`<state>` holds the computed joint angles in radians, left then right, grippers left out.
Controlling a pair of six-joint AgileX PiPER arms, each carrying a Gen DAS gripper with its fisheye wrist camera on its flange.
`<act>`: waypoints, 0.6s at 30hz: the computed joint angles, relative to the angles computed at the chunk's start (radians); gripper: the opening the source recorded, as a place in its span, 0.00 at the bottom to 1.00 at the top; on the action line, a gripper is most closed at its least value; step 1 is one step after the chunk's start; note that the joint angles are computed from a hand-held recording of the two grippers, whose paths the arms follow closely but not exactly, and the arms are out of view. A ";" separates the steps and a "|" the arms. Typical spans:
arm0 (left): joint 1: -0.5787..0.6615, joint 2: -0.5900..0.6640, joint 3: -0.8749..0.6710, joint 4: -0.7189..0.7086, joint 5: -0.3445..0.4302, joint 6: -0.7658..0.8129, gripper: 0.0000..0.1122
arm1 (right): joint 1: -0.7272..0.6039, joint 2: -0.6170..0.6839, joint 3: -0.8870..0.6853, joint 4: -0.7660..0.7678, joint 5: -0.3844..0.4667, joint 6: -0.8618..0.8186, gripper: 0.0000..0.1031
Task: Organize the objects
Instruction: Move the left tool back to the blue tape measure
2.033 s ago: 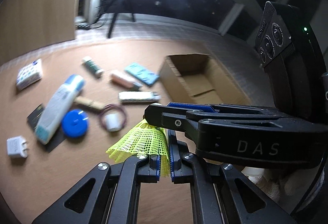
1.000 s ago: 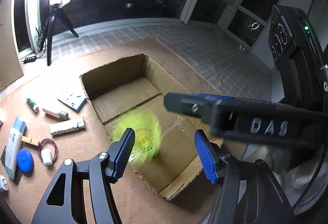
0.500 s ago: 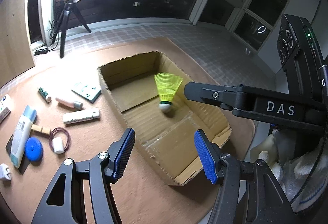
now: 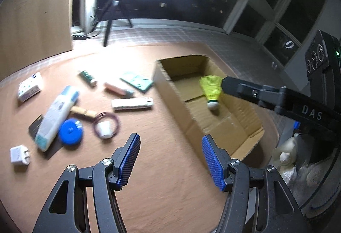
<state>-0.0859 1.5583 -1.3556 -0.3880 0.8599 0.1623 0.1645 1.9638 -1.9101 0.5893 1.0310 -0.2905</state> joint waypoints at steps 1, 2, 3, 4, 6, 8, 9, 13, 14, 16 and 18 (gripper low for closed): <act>0.016 -0.007 0.009 -0.004 0.003 0.008 0.57 | 0.010 0.005 -0.004 0.001 0.000 0.006 0.62; 0.044 -0.020 0.026 -0.010 0.007 0.023 0.57 | 0.020 0.009 -0.008 -0.001 0.001 0.014 0.62; 0.061 -0.028 0.037 -0.013 0.009 0.031 0.57 | 0.031 0.015 -0.016 -0.005 0.004 0.021 0.62; 0.078 -0.037 0.049 -0.016 0.011 0.039 0.57 | 0.039 0.022 -0.025 -0.008 0.009 0.025 0.62; 0.132 -0.055 0.075 -0.030 0.021 0.068 0.57 | 0.060 0.036 -0.040 -0.008 0.020 0.032 0.62; 0.192 -0.067 0.097 -0.048 0.033 0.105 0.57 | 0.082 0.051 -0.062 -0.018 0.037 0.046 0.62; 0.211 -0.069 0.101 -0.049 0.037 0.112 0.57 | 0.091 0.057 -0.070 -0.024 0.045 0.052 0.62; 0.297 -0.065 0.121 -0.058 0.044 0.153 0.56 | 0.123 0.096 -0.125 -0.040 0.093 0.092 0.62; 0.313 -0.056 0.119 -0.057 0.045 0.158 0.56 | 0.130 0.102 -0.130 -0.043 0.099 0.104 0.62; 0.344 -0.037 0.117 -0.066 0.042 0.174 0.56 | 0.141 0.111 -0.139 -0.045 0.110 0.118 0.62; 0.368 -0.017 0.107 -0.077 0.046 0.186 0.56 | 0.151 0.119 -0.150 -0.047 0.120 0.125 0.62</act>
